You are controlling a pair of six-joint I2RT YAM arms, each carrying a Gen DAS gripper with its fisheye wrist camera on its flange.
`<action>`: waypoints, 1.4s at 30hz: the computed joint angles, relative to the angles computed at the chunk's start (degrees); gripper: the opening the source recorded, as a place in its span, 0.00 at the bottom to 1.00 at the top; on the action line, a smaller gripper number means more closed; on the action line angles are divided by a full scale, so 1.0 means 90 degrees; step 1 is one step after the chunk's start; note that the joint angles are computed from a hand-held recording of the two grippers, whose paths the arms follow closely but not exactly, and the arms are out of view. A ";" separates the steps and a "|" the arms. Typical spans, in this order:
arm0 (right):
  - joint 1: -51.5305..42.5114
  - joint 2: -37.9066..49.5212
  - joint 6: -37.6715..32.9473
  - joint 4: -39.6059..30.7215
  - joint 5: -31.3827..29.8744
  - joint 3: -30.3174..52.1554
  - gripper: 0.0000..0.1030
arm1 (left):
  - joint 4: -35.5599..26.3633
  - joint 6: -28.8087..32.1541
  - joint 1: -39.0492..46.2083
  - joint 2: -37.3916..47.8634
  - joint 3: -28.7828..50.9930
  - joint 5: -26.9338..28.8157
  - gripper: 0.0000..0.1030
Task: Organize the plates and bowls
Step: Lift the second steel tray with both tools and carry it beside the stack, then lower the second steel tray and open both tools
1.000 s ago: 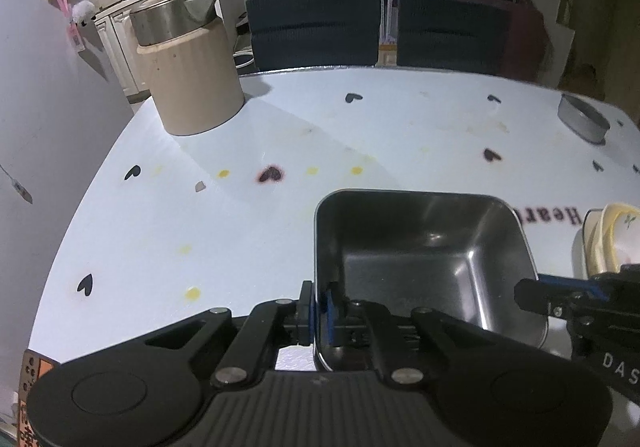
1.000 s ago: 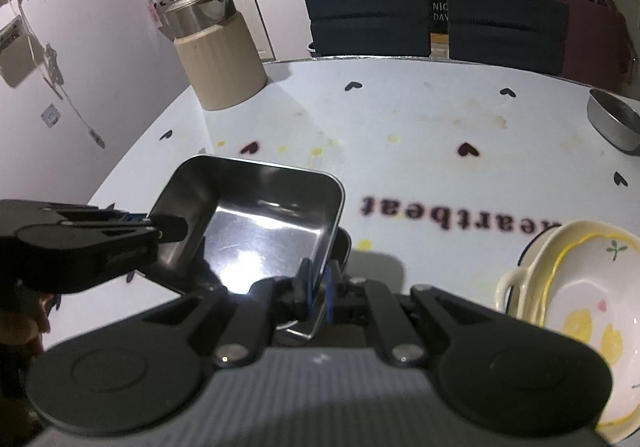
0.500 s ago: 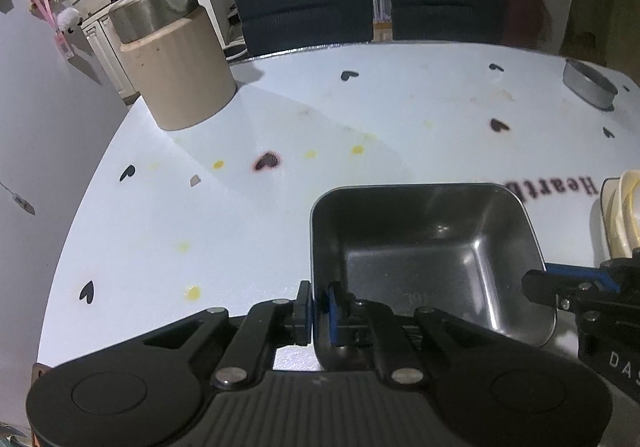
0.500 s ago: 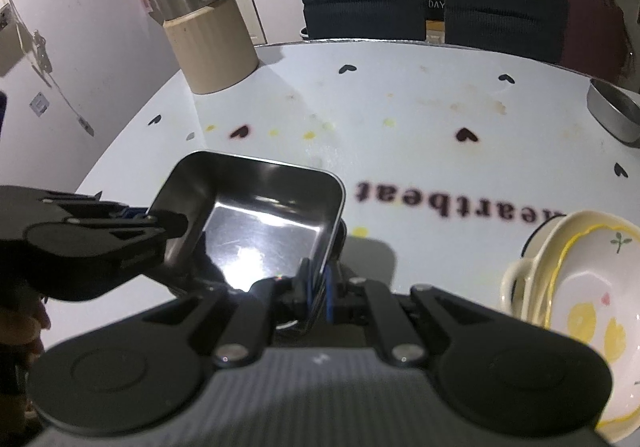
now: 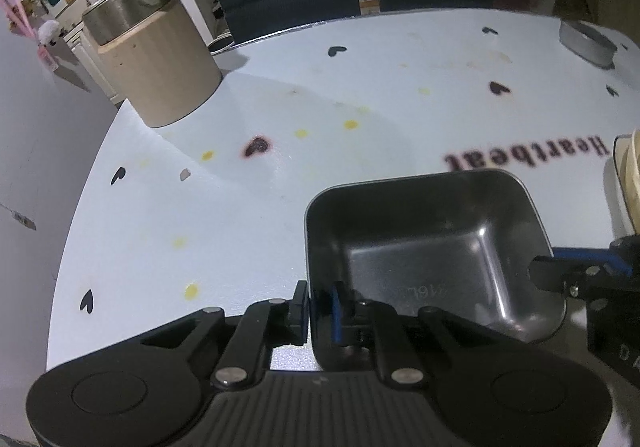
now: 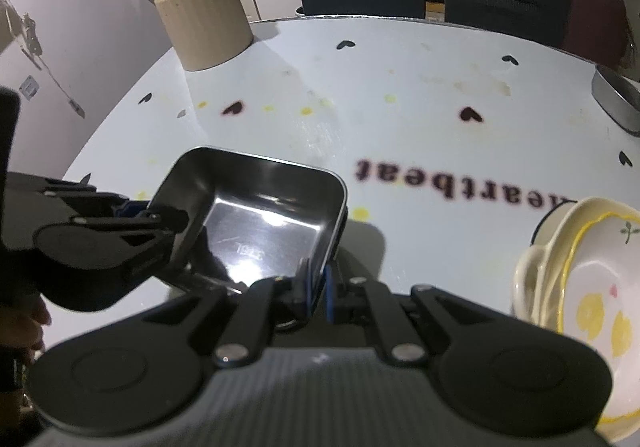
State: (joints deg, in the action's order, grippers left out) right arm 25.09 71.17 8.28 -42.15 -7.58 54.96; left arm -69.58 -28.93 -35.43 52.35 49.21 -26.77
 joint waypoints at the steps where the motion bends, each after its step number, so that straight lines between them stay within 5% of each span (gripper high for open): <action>1: -0.0004 0.0026 0.0020 -0.0025 -0.0020 0.0036 0.07 | 0.0016 0.0031 0.0004 0.0025 -0.0013 0.0000 0.15; 25: -0.0046 0.0575 0.0263 -0.0258 -0.0211 0.0486 0.07 | 0.0633 0.1023 0.1413 -0.0143 -0.0401 0.0986 0.23; 42: -0.0068 0.0609 0.0320 0.0089 -0.0324 0.0295 0.08 | 0.0752 0.1123 0.1421 -0.0080 -0.0465 0.0874 0.28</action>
